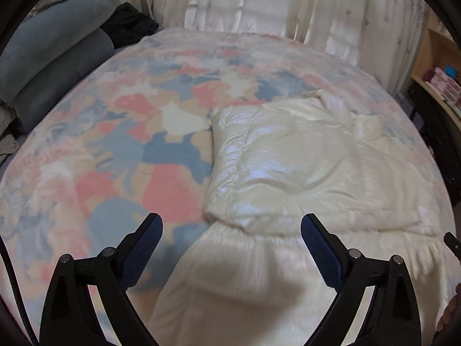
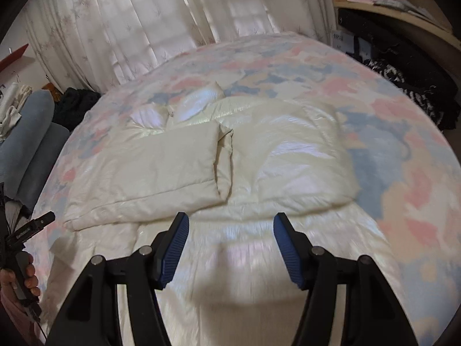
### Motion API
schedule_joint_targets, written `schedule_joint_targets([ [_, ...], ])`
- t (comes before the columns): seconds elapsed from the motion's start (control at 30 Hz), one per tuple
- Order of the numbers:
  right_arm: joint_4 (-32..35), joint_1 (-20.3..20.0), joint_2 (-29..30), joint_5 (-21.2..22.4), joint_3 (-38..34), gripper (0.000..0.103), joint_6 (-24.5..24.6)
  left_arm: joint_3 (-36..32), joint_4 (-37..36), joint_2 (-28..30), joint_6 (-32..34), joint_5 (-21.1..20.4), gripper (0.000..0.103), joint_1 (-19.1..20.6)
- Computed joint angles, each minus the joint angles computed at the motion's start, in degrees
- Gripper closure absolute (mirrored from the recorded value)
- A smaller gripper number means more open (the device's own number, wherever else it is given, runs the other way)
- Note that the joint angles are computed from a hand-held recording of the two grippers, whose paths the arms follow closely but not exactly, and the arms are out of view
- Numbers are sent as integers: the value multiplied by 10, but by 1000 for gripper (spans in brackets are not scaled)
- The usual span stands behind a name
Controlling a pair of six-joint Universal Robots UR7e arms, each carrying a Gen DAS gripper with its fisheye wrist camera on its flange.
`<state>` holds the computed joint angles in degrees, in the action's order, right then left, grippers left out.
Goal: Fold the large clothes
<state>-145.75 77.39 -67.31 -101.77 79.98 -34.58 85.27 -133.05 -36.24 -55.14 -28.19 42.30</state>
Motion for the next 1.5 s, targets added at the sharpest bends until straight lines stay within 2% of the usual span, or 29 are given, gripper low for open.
schedule_joint_targets([
  [0.1,-3,-2,-38,18,36,41,-7,37,9,-32,-12,-2,7,-24],
  [0.37,4,-18,-144,79,122,27,-24,155,57,-127,-100,-7,7,-88],
  [0.43,8,-27,-171,94,142,22,-20,186,59,-147,-122,-14,7,-101],
  [0.53,13,-43,-203,105,171,21,-29,245,44,-180,-155,-37,7,-118],
  [0.73,34,-73,-245,89,207,21,-59,340,-39,-210,-166,-93,7,-126],
  [0.9,21,-101,-271,73,220,21,-79,405,-206,-208,-137,-148,7,-116],
  [1.07,22,-136,-286,76,212,21,-67,421,-275,-190,-133,-174,7,-104],
  [1.4,15,-186,-286,69,208,21,-56,414,-295,-167,-97,-183,6,-94],
  [1.5,28,-204,-278,80,204,21,-49,413,-309,-161,-87,-189,3,-88],
])
